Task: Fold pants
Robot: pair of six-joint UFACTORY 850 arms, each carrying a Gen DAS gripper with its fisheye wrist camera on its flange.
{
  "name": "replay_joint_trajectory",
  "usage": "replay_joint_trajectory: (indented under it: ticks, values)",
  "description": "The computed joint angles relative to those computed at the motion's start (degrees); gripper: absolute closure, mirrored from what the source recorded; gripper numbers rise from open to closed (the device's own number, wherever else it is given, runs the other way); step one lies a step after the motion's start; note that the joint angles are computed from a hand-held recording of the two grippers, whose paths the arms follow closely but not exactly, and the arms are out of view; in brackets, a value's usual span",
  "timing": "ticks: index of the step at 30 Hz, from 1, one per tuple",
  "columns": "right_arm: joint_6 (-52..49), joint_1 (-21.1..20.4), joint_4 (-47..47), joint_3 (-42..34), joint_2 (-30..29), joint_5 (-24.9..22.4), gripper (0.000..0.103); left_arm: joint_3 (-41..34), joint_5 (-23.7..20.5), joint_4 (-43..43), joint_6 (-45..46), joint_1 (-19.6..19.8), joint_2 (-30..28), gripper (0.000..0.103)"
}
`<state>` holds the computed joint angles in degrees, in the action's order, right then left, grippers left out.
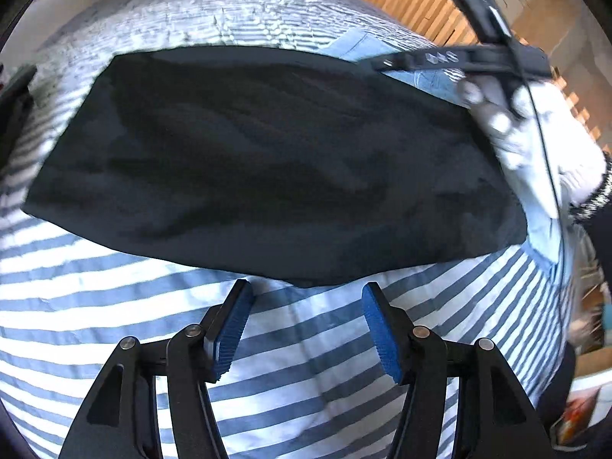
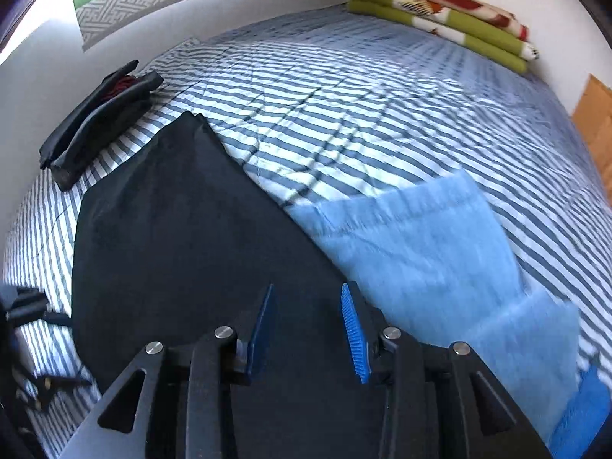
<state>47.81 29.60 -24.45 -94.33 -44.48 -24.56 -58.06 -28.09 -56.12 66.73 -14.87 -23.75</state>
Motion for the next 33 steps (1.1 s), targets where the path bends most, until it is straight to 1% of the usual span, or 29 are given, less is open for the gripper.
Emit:
replay_joint_trajectory:
  ticks: [2, 5, 7, 8, 10, 12, 14, 16, 18, 19, 21, 22, 23, 24, 26, 28, 29, 33]
  values:
    - [-5.3, -0.9, 3.8, -2.9, -2.1, -0.3, 0.068, 0.1, 0.1, -2.3, 0.8, -0.2, -0.1, 0.039]
    - [-16.2, -2.5, 13.5, -6.8, -4.9, -0.2, 0.068, -0.2, -2.0, -6.7, 0.8, 0.6, -0.8, 0.039]
    - [-22.9, -3.3, 18.3, -10.1, -7.1, -2.3, 0.068, -0.5, -3.1, -8.2, 0.7, 1.0, -1.1, 0.039]
    - [-26.8, -3.6, 21.0, -12.0, -8.4, -3.8, 0.068, -0.5, -3.3, -9.4, 1.0, 1.1, -1.3, 0.039]
    - [-34.3, -4.1, 26.1, -14.4, -10.0, -5.3, 0.067, -0.1, -3.0, -11.8, 2.5, 1.0, -1.2, 0.040]
    - [-40.3, -4.6, 30.5, -15.7, -10.8, -5.8, 0.065, 0.1, -1.0, -12.7, 3.0, 0.3, -1.1, 0.047]
    - [-43.6, -5.1, 33.9, -16.8, -11.4, -6.7, 0.067, 0.6, 2.3, -12.8, 2.4, -0.7, -0.5, 0.066]
    - [-47.3, -5.4, 37.0, -17.3, -11.6, -8.2, 0.068, 0.5, 1.7, -13.7, 2.0, -0.5, -0.7, 0.073]
    - [-50.9, -5.7, 39.3, -18.2, -12.0, -10.3, 0.069, -1.5, 1.4, -14.4, 1.1, -0.9, -2.7, 0.078]
    - [-52.5, -5.8, 40.4, -18.5, -12.0, -11.7, 0.069, -1.7, 0.5, -13.7, 0.7, 0.2, -2.7, 0.080]
    - [-53.7, -5.6, 39.4, -19.5, -12.5, -13.8, 0.070, -2.0, 0.1, -14.7, 0.2, 0.3, -3.1, 0.083]
    - [-53.4, -5.5, 38.8, -20.0, -12.8, -14.4, 0.075, -2.3, 0.5, -14.9, 0.2, 0.2, -3.3, 0.085]
    - [-52.1, -5.2, 37.6, -20.5, -13.2, -14.5, 0.077, -2.3, 1.2, -15.6, 0.3, -0.2, -3.4, 0.088]
    - [-51.3, -4.9, 36.7, -20.5, -13.2, -13.8, 0.079, -1.9, 1.4, -16.1, 0.8, -0.2, -3.1, 0.089]
    - [-51.4, -4.6, 38.1, -20.1, -12.9, -13.1, 0.099, -1.7, 1.9, -17.0, 1.2, -0.5, -2.9, 0.093]
    - [-47.6, -3.2, 33.3, -18.7, -11.9, -11.3, 0.099, -1.5, 1.3, -17.6, 1.6, -0.3, -2.6, 0.095]
    - [-46.8, -2.7, 32.4, -17.2, -10.9, -10.0, 0.100, -1.3, 0.8, -18.0, 1.9, 0.0, -2.3, 0.095]
    - [-42.0, -2.0, 34.7, -8.4, -4.4, -0.9, 0.100, 0.4, -1.3, -19.4, 2.9, 1.7, 0.1, 0.096]
